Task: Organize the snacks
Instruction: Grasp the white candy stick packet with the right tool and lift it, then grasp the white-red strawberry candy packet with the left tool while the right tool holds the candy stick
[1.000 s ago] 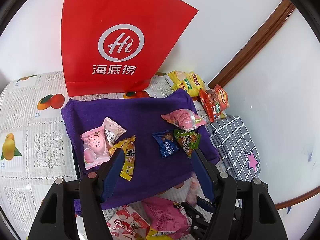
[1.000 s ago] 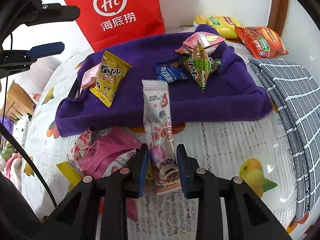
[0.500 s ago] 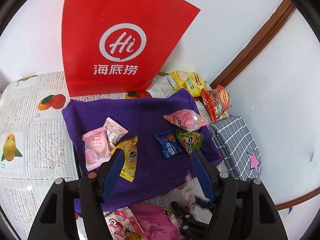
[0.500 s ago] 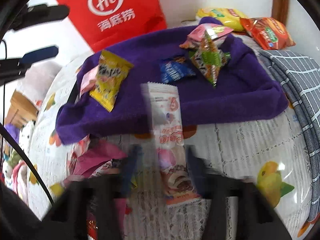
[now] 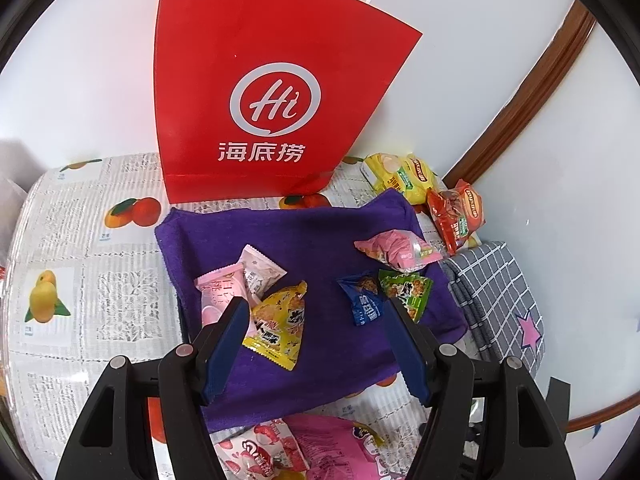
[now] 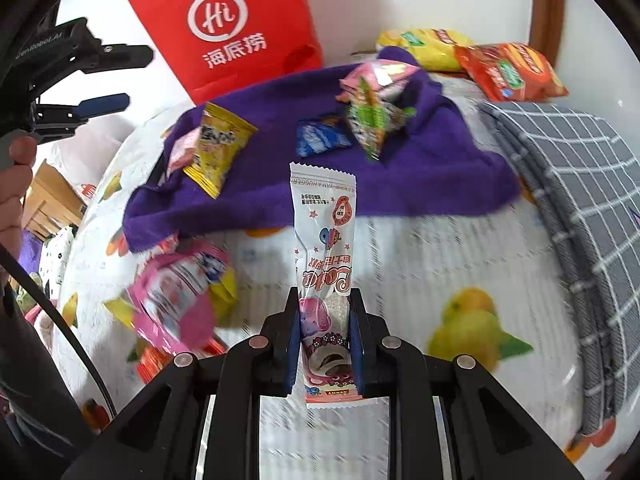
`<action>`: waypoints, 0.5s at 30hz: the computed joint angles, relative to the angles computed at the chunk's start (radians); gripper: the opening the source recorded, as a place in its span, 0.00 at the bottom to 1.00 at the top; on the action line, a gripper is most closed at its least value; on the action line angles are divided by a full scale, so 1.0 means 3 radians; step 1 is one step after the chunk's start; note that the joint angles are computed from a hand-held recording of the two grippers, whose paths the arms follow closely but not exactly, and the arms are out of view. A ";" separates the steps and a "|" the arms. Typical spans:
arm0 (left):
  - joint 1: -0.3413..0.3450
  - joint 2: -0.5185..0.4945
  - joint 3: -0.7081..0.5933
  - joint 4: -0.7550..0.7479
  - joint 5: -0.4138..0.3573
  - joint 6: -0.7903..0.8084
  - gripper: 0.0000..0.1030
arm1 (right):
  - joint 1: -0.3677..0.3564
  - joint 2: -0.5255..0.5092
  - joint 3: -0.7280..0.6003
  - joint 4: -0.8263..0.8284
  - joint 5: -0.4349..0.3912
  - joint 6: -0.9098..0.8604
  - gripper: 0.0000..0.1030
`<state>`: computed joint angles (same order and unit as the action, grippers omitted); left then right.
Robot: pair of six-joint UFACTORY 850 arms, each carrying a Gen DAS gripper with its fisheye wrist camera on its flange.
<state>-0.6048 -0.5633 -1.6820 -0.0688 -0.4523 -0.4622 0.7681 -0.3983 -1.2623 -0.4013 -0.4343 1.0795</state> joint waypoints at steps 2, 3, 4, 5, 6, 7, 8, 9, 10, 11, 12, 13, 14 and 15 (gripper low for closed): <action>-0.0017 0.0039 0.0042 0.0084 -0.0009 -0.0066 0.65 | -0.0009 0.0046 0.0076 0.0021 -0.0005 0.0018 0.21; -0.0036 0.0075 0.0085 0.0168 -0.0008 -0.0134 0.65 | -0.0016 0.0073 0.0129 0.0038 0.0009 0.0025 0.21; -0.0044 0.0104 0.0121 0.0231 -0.0007 -0.0190 0.65 | -0.0017 0.0082 0.0153 0.0057 0.0003 0.0011 0.21; -0.0059 0.0142 0.0171 0.0319 -0.0004 -0.0272 0.65 | -0.0013 0.0084 0.0168 0.0053 -0.0016 0.0020 0.21; -0.0082 0.0196 0.0253 0.0417 0.0008 -0.0370 0.65 | 0.0000 0.0080 0.0184 0.0003 -0.0029 0.0078 0.21; -0.0090 0.0231 0.0308 0.0446 0.0015 -0.0405 0.65 | 0.0008 0.0077 0.0199 -0.0023 -0.0036 0.0107 0.21; -0.0101 0.0266 0.0370 0.0478 0.0013 -0.0455 0.65 | 0.0016 0.0073 0.0211 -0.0035 -0.0038 0.0123 0.21; -0.0112 0.0305 0.0441 0.0512 0.0008 -0.0510 0.65 | 0.0029 0.0057 0.0215 -0.0070 -0.0051 0.0158 0.22; -0.0120 0.0344 0.0516 0.0547 0.0015 -0.0561 0.65 | 0.0042 0.0040 0.0214 -0.0118 -0.0070 0.0206 0.23; -0.0130 0.0381 0.0588 0.0590 0.0023 -0.0616 0.65 | 0.0074 0.0033 0.0228 -0.0306 -0.0084 0.0384 0.23; -0.0141 0.0421 0.0667 0.0651 0.0023 -0.0693 0.65 | 0.0106 0.0027 0.0235 -0.0496 -0.0103 0.0558 0.23; -0.0146 0.0453 0.0736 0.0691 0.0021 -0.0756 0.65 | 0.0130 0.0023 0.0241 -0.0610 -0.0125 0.0659 0.23; -0.0151 0.0490 0.0816 0.0712 0.0021 -0.0810 0.65 | 0.0153 0.0019 0.0245 -0.0725 -0.0150 0.0759 0.23; -0.0152 0.0531 0.0904 0.0711 0.0033 -0.0843 0.65 | 0.0181 0.0015 0.0251 -0.0860 -0.0182 0.0876 0.23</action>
<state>-0.6505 -0.4039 -1.4107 0.1444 -0.4426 -0.7151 0.8225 -0.3938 -1.1868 -0.6594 -0.4888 1.3422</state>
